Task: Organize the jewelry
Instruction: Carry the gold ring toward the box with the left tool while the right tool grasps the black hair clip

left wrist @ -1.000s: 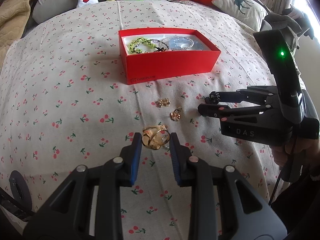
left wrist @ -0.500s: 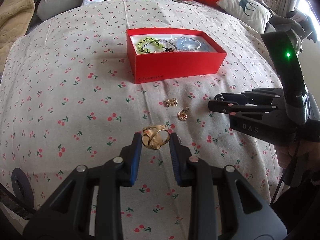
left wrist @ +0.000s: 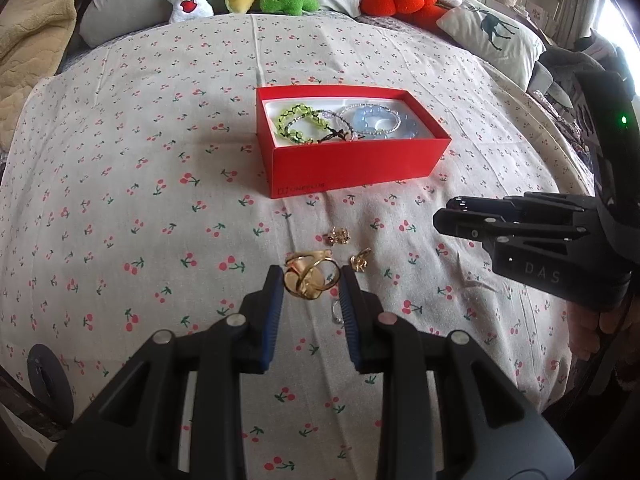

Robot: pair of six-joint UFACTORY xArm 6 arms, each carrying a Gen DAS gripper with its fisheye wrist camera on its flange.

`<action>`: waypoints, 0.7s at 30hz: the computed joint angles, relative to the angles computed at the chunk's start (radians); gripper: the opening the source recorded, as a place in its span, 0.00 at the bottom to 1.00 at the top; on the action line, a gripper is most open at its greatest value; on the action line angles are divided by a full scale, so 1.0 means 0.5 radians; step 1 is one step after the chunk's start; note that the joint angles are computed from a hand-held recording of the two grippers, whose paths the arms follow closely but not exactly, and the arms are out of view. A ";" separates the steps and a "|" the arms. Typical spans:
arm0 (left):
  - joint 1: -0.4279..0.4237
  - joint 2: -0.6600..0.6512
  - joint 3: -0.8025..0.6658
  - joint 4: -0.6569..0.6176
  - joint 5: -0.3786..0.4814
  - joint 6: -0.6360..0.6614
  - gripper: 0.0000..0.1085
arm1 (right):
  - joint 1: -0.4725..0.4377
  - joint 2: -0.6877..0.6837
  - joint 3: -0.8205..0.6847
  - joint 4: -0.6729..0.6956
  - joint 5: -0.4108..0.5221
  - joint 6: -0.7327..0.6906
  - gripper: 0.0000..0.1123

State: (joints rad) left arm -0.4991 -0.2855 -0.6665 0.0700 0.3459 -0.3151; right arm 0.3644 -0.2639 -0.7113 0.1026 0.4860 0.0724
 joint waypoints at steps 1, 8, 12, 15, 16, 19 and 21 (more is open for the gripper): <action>0.003 0.005 -0.016 0.008 0.000 -0.009 0.28 | -0.008 -0.006 -0.008 0.022 0.000 -0.009 0.23; 0.002 0.117 -0.199 0.055 -0.002 -0.038 0.28 | -0.073 0.016 -0.100 0.113 -0.035 -0.053 0.23; -0.006 0.235 -0.350 0.104 0.034 -0.078 0.28 | -0.115 0.072 -0.175 0.179 -0.055 -0.111 0.23; -0.010 0.328 -0.463 0.142 0.076 -0.115 0.28 | -0.149 0.125 -0.237 0.208 -0.061 -0.098 0.23; -0.010 0.363 -0.502 0.152 0.088 -0.123 0.28 | -0.157 0.145 -0.259 0.228 -0.060 -0.103 0.23; -0.004 0.468 -0.613 0.192 0.115 -0.159 0.28 | -0.176 0.217 -0.330 0.258 -0.048 -0.128 0.23; 0.003 0.538 -0.677 0.210 0.116 -0.176 0.28 | -0.185 0.273 -0.378 0.252 -0.038 -0.135 0.23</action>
